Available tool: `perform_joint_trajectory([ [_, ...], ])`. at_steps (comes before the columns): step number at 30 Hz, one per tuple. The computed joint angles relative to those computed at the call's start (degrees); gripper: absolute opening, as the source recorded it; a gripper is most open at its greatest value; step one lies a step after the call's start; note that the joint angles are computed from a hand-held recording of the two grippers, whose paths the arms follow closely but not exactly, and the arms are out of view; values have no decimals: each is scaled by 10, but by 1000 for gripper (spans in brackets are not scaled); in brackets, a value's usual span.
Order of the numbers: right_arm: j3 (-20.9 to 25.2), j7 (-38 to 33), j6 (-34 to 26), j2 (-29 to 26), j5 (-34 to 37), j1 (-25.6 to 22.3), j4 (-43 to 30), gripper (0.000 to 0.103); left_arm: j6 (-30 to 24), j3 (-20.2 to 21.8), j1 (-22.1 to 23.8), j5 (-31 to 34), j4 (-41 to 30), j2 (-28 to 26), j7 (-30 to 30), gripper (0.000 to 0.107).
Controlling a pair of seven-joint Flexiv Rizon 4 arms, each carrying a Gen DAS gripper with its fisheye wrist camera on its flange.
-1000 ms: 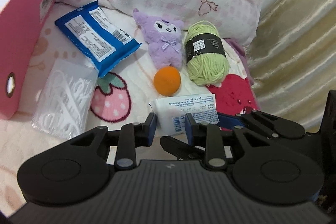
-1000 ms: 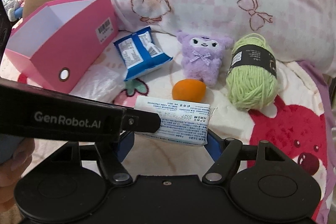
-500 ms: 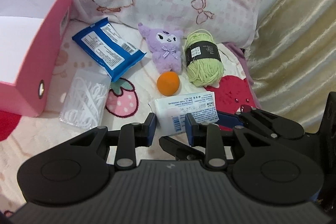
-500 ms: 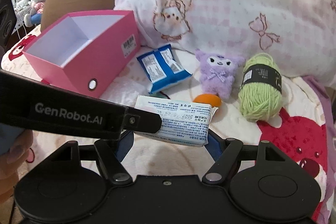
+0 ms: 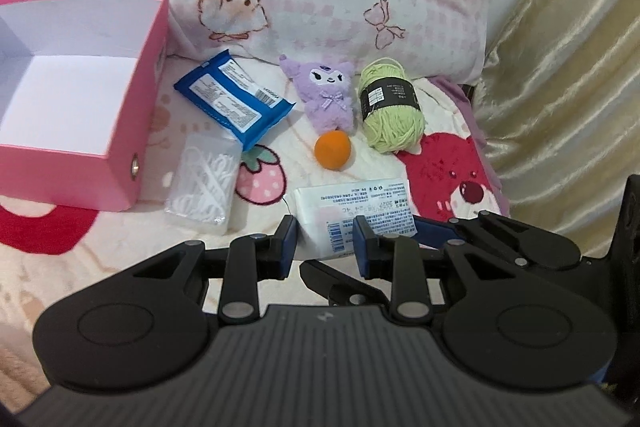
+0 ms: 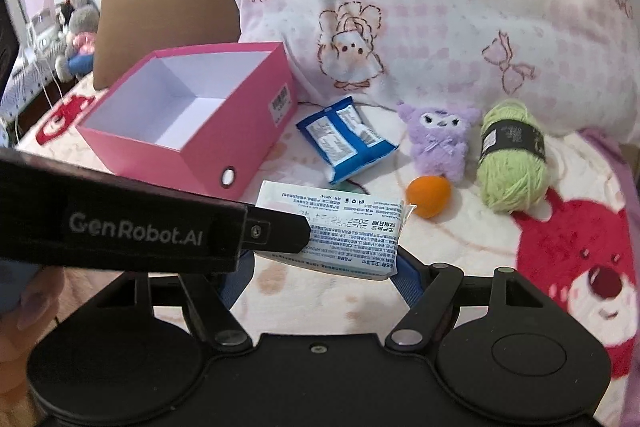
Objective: Organize objects
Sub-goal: 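Lift the soap bar with the left gripper and carry it over the pink box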
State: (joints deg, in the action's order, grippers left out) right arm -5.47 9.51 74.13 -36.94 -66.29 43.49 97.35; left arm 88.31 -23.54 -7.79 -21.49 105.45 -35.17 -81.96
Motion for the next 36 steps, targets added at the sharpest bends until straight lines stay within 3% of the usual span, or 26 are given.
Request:
perform_joint_trajectory([
  [4,8,21,32,-7,24,0,-1,78,-32,64,-42,19,15,33,-17,27],
  [8,8,9,34,-12,51,17,-8,78,-54,86,-50,23,36,58,-21,28],
  [17,-2,-32,3,-18,73,51,-50,78,-43,77,-23,-7,83,110,-4,29],
  [21,-7,-61,-14,-24,66,61,-81,78,-33,16,39,-70,108,135,56,29],
  [25,-5,-84,-22,-36,73,61,-119,78,-17,-7,63,-121,120,153,99,29],
  [36,7,-207,-63,-115,167,70,-269,78,9,28,62,-179,124,170,134,30],
])
